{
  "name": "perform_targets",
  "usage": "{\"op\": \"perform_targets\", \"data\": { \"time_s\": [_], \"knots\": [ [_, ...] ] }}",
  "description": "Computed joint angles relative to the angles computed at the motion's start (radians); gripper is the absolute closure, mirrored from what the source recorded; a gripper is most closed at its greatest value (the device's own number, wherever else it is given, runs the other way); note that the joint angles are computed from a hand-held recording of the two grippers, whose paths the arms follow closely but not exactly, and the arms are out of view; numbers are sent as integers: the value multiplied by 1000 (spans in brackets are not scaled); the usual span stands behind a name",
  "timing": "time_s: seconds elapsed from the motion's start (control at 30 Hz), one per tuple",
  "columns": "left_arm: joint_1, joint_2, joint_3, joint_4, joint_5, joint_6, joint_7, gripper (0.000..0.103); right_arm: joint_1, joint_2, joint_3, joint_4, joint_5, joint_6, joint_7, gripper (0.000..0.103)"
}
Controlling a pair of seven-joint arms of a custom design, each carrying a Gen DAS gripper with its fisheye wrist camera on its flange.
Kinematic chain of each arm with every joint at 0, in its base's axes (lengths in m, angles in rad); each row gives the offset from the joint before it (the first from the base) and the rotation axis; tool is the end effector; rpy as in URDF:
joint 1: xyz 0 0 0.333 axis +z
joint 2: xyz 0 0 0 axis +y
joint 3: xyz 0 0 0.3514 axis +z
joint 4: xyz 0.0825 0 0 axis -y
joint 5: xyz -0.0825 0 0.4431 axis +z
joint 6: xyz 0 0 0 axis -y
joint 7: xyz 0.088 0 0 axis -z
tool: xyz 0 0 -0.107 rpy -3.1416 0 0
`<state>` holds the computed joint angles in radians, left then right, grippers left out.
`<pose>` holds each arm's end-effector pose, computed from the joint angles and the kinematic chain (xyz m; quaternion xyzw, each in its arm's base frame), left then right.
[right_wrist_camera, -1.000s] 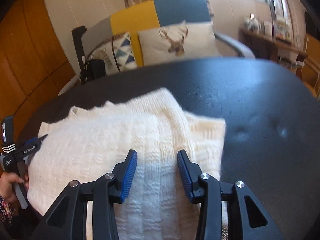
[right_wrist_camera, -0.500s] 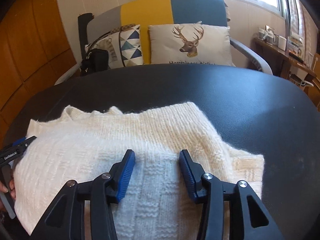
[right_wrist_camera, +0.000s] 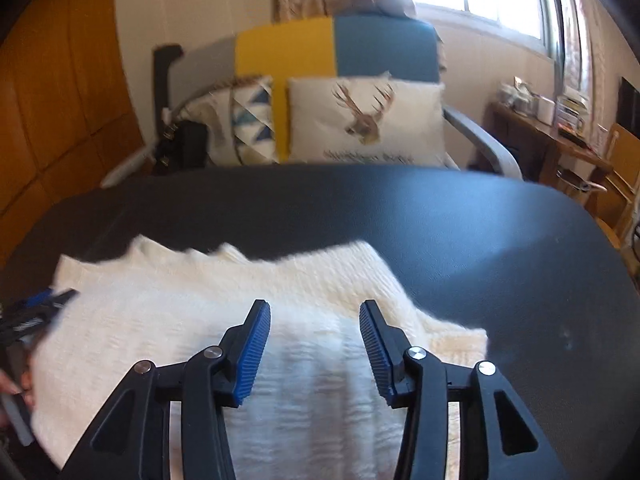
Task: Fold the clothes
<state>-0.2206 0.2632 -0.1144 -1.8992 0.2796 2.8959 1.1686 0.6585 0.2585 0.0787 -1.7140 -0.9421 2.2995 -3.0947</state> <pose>0.6771 -0.2464 0.4513 -0.6030 0.7101 -0.2996 0.2061 0.5559 0.4747 0.4895 -0.5250 0.7499 -0.2900 0.2793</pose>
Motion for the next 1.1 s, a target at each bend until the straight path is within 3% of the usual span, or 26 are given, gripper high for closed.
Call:
{"op": "perform_targets", "data": {
  "time_s": [0.1,0.27,0.43,0.53,0.6,0.63,0.73,0.8,0.93,1.1],
  "knots": [
    [1,-2,-2,1,-3,-6,4,17,-14,-1,16,-5,62,50,-64,56],
    [51,-18,-54,0,-81,-49,163,17,-13,-15,10,-72,110,73,-44,55],
    [76,-79,-57,-70,-151,-26,225,17,-21,-89,-8,-207,-57,237,218,54],
    [95,-128,-47,-143,-191,38,234,17,-29,-165,9,-285,-163,224,407,53],
    [71,-151,5,-181,-73,61,141,17,-54,-228,31,-348,-137,191,460,52],
    [83,-154,-4,-192,-80,63,155,17,-70,-257,40,-380,-110,194,467,52],
    [132,-158,-59,-212,-237,68,306,17,-122,-314,59,-460,-77,280,527,52],
    [130,-159,-62,-215,-268,76,327,17,-156,-339,70,-503,-75,348,573,52],
    [100,-139,-32,-172,-173,26,282,17,-189,-300,108,-464,-90,360,534,52],
    [72,-133,2,-144,2,-9,212,17,-170,-248,111,-381,23,261,331,52]
  ]
}}
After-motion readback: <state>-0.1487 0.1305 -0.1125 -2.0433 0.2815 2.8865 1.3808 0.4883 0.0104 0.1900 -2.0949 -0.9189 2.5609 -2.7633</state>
